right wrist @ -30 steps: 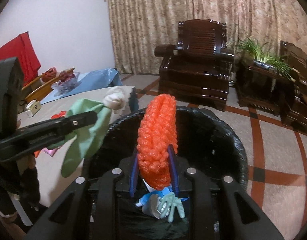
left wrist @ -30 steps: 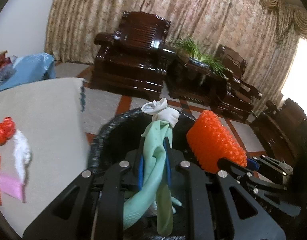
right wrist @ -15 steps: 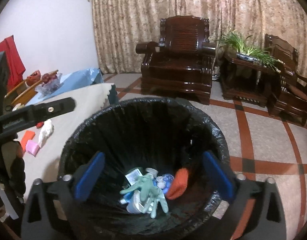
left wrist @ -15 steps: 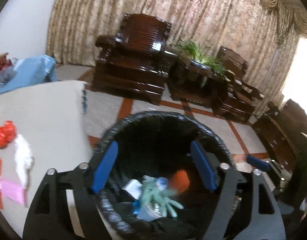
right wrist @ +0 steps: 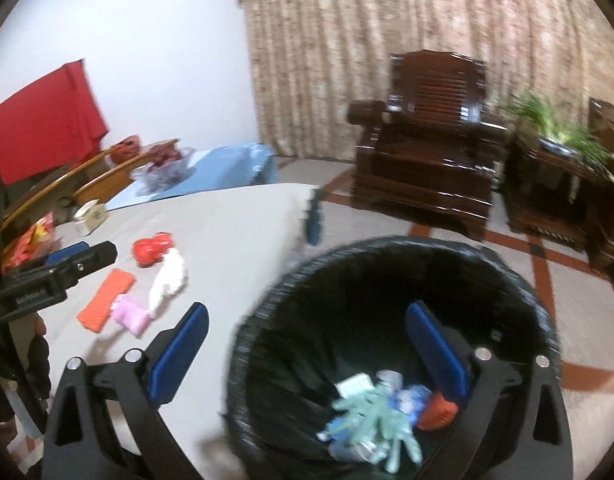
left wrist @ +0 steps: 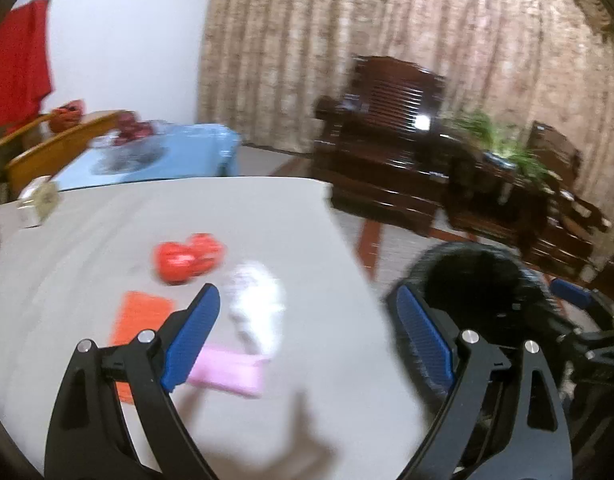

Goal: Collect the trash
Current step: 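Move both open tools back over the flat orange foam sheet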

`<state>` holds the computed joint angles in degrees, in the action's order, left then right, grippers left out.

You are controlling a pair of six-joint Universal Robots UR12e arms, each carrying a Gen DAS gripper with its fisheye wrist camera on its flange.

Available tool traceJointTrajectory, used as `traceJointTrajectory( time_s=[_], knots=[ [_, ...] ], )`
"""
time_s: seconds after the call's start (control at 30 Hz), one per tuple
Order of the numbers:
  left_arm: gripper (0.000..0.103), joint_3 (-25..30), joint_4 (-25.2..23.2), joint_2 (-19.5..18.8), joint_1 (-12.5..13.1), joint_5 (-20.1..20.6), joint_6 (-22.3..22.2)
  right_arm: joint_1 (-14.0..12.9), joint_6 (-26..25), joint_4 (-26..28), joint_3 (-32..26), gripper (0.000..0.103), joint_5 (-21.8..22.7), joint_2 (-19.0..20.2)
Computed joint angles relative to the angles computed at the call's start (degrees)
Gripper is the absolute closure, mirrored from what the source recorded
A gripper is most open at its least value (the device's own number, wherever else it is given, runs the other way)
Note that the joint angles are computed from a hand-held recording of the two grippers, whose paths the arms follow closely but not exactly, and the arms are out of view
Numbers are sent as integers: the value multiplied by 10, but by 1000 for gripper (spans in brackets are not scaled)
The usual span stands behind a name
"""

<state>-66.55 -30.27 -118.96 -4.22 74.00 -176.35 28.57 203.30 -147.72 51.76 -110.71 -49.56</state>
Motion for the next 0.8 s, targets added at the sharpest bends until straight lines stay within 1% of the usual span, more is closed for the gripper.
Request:
traceJointTrajectory(
  time_s=[0.17, 0.23, 0.4, 0.63, 0.8],
  knots=[
    [15, -9, -2, 5, 25, 43, -11, 7, -26, 22, -83, 6, 25, 50],
    [15, -11, -3, 5, 34, 54, -16, 9, -34, 38, -126, 6, 34, 76],
    [15, -18, -10, 4, 47, 77, -27, 13, -47, 71, -204, 6, 51, 122],
    [16, -8, -38, -12, 58, 94, -40, 16, -48, 143, -326, 6, 73, 192],
    [16, -2, -57, -21, 60, 97, -44, 16, -49, 183, -385, 6, 81, 226]
  ],
)
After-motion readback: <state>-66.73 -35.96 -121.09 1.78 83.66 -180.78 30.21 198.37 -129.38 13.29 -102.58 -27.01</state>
